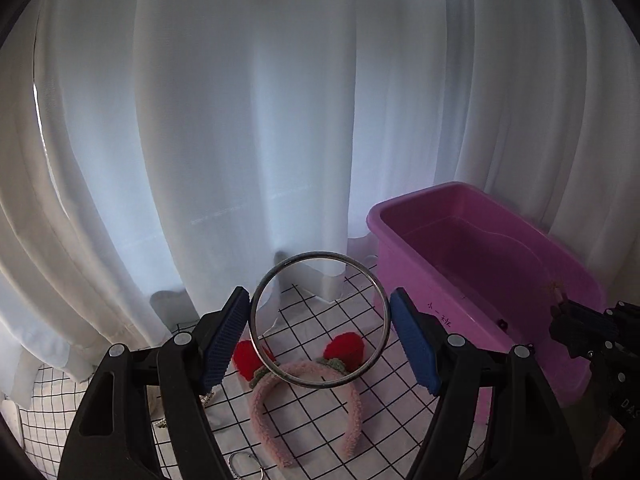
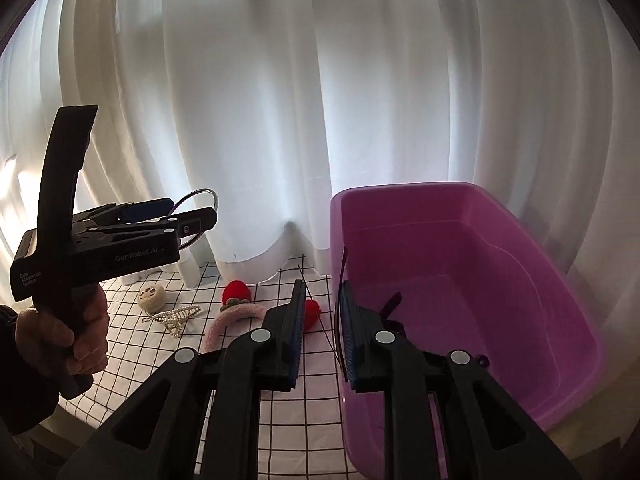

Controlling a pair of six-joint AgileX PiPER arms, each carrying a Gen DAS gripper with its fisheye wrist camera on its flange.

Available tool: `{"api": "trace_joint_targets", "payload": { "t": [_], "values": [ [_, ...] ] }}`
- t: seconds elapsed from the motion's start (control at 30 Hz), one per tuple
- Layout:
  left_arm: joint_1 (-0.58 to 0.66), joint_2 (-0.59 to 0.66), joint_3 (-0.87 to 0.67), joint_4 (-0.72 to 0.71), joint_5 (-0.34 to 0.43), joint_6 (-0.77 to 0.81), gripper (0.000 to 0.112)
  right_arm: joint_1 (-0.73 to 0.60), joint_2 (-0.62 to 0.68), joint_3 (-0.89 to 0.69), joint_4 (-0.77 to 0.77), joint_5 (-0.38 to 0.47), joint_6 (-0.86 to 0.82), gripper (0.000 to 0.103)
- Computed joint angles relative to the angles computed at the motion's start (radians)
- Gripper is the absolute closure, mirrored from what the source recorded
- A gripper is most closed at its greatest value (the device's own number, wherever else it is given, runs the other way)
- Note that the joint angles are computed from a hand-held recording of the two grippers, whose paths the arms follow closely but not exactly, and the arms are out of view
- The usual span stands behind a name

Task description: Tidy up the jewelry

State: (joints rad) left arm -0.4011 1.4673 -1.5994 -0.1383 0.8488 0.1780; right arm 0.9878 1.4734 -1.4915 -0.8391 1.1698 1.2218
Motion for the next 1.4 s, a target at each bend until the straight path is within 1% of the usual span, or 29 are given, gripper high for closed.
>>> {"api": "trace_joint_targets", "payload": {
  "t": [0.13, 0.3, 0.37, 0.47, 0.6, 0.73, 0.77, 0.93, 1.0, 1.03, 1.07, 1.1, 1.13, 1.17, 1.27, 1.33, 1.4],
  "values": [
    [-0.151, 0.071, -0.101, 0.076, 0.023, -0.118, 0.042, -0.059, -0.128, 0.119, 0.0, 0.006, 0.002, 0.086],
    [-0.316, 0.171, -0.205, 0.172, 0.048, -0.265, 0.042, -0.159, -0.242, 0.211, 0.046, -0.019, -0.054, 0.086],
    [-0.366, 0.222, -0.244, 0.205, 0.055, -0.316, 0.042, -0.22, -0.27, 0.239, 0.087, -0.052, -0.096, 0.086],
    [-0.417, 0.287, -0.307, 0.247, 0.09, -0.38, 0.042, -0.324, -0.301, 0.265, 0.171, -0.108, -0.189, 0.086],
    [-0.435, 0.353, -0.374, 0.271, 0.137, -0.43, 0.042, -0.462, -0.301, 0.277, 0.302, -0.174, -0.319, 0.086],
    [-0.436, 0.403, -0.426, 0.281, 0.171, -0.454, 0.042, -0.545, -0.271, 0.289, 0.394, -0.238, -0.394, 0.086],
    [-0.436, 0.415, -0.442, 0.28, 0.182, -0.456, 0.042, -0.541, -0.267, 0.286, 0.403, -0.231, -0.399, 0.086],
    [-0.435, 0.464, -0.492, 0.296, 0.221, -0.501, 0.042, -0.585, -0.253, 0.294, 0.461, -0.254, -0.45, 0.083],
    [-0.43, 0.476, -0.511, 0.294, 0.244, -0.516, 0.041, -0.585, -0.245, 0.295, 0.454, -0.25, -0.454, 0.08],
    [-0.426, 0.471, -0.506, 0.29, 0.243, -0.526, 0.041, -0.58, -0.24, 0.293, 0.446, -0.247, -0.457, 0.079],
    [-0.418, 0.463, -0.492, 0.277, 0.232, -0.53, 0.04, -0.584, -0.237, 0.298, 0.442, -0.253, -0.461, 0.075],
    [-0.414, 0.457, -0.485, 0.271, 0.225, -0.538, 0.035, -0.581, -0.239, 0.299, 0.443, -0.252, -0.465, 0.065],
    [-0.415, 0.448, -0.472, 0.28, 0.216, -0.551, 0.032, -0.579, -0.242, 0.301, 0.445, -0.253, -0.468, 0.059],
    [-0.421, 0.446, -0.472, 0.297, 0.211, -0.566, 0.029, -0.578, -0.246, 0.304, 0.445, -0.257, -0.468, 0.05],
    [-0.429, 0.444, -0.48, 0.317, 0.214, -0.582, 0.025, -0.578, -0.251, 0.311, 0.446, -0.265, -0.476, 0.048],
    [-0.433, 0.442, -0.485, 0.33, 0.218, -0.593, 0.024, -0.575, -0.256, 0.315, 0.45, -0.268, -0.483, 0.048],
    [-0.433, 0.438, -0.489, 0.337, 0.222, -0.602, 0.024, -0.578, -0.267, 0.319, 0.46, -0.275, -0.489, 0.045]
  ]
}}
